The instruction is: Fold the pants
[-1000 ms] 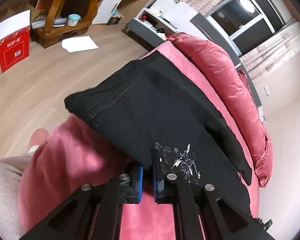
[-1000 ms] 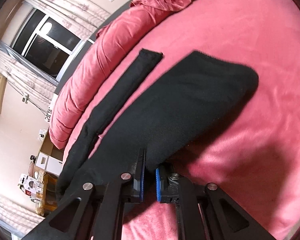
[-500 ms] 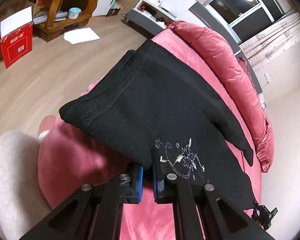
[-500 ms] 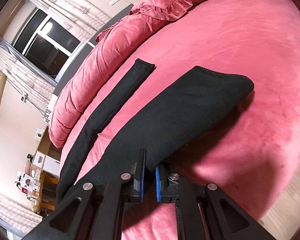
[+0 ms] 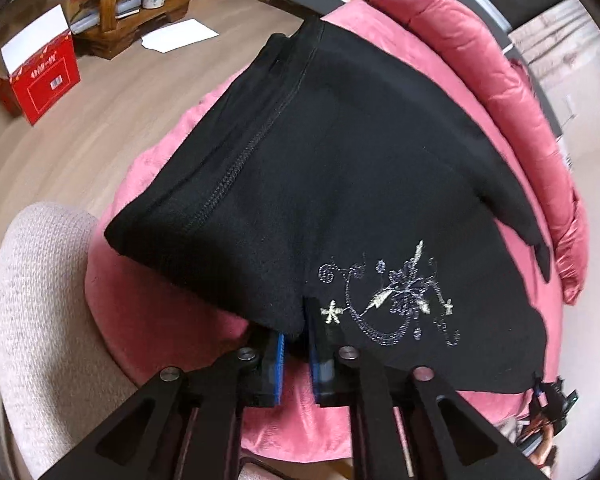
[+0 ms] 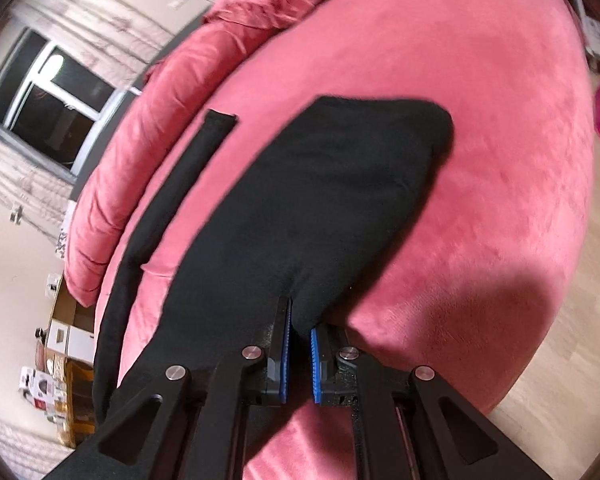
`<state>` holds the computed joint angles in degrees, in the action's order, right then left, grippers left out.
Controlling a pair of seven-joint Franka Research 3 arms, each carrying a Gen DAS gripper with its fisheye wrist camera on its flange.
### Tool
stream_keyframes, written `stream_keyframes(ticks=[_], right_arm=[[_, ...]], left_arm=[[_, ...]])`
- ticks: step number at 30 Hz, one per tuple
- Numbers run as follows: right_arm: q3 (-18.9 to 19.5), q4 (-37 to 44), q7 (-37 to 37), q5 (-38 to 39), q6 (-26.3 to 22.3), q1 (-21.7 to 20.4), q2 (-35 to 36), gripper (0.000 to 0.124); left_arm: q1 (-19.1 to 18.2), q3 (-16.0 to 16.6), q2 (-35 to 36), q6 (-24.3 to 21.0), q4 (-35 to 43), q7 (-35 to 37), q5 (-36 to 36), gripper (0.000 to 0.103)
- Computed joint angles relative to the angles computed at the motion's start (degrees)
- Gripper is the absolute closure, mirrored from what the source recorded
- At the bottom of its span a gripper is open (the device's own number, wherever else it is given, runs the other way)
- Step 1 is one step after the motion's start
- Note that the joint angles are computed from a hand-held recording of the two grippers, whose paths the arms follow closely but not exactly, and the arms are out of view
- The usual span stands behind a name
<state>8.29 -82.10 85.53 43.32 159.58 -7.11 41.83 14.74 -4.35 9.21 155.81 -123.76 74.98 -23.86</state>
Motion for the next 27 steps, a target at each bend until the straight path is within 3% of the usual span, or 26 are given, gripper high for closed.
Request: stream_keyframes(ticks=[3,5,8,11,14,17,21,23,25,27], right_arm=[[-0.85,1.23,2.77,-0.10,-0.55,0.43,0.88,0.111],[-3.52,1.26,5.90,-3.02,-0.04,2.34,0.69,0.108],[-10.57,0.20,15.20,-10.70,1.59,7.37,-0.21,0.100],[-20.08,-1.94,26.92,-19.73,3.62,14.26,-1.56,0.097],[-23.20,-3.98,29.16,-25.98,8.35,17.74,-3.18,0.097],[-19.64,-2.84,23.83,-31.52,10.65,17.46,-3.65,0.096],[-7.50,3.46,10.71,-31.51,6.56,12.35,-0.63,0.091],[-5.00,8.11,6.60,-30.80,2.59,13.00,2.36,0.091],[-4.26,12.15,4.84,-29.72,-0.38,14.32,5.20,0.091],[-3.34,17.05,3.10,-28.89,-4.14,15.66,8.40,0.091]], left_arm=[[0.00,0.16,-0.35,-0.25,0.06,-0.93,0.40,0.083],[-0.11,0.66,-1.80,1.36,-1.35,-2.51,0.61,0.080],[-0.43,1.97,-4.28,3.60,-3.84,-6.22,3.03,0.079],[-0.44,4.35,-6.79,5.79,-6.17,-15.23,10.15,0.079],[0.49,6.07,-8.43,9.12,-7.53,-24.68,17.05,0.078],[1.44,6.72,-7.24,10.00,-5.66,-28.47,21.24,0.071],[3.40,4.62,-1.47,9.67,2.12,-20.00,14.58,0.066],[4.21,3.02,1.68,8.49,6.43,-16.19,13.30,0.063],[5.89,0.65,5.55,6.11,12.31,-10.37,11.05,0.051],[6.87,-0.83,9.84,3.02,18.91,-6.25,10.37,0.050]])
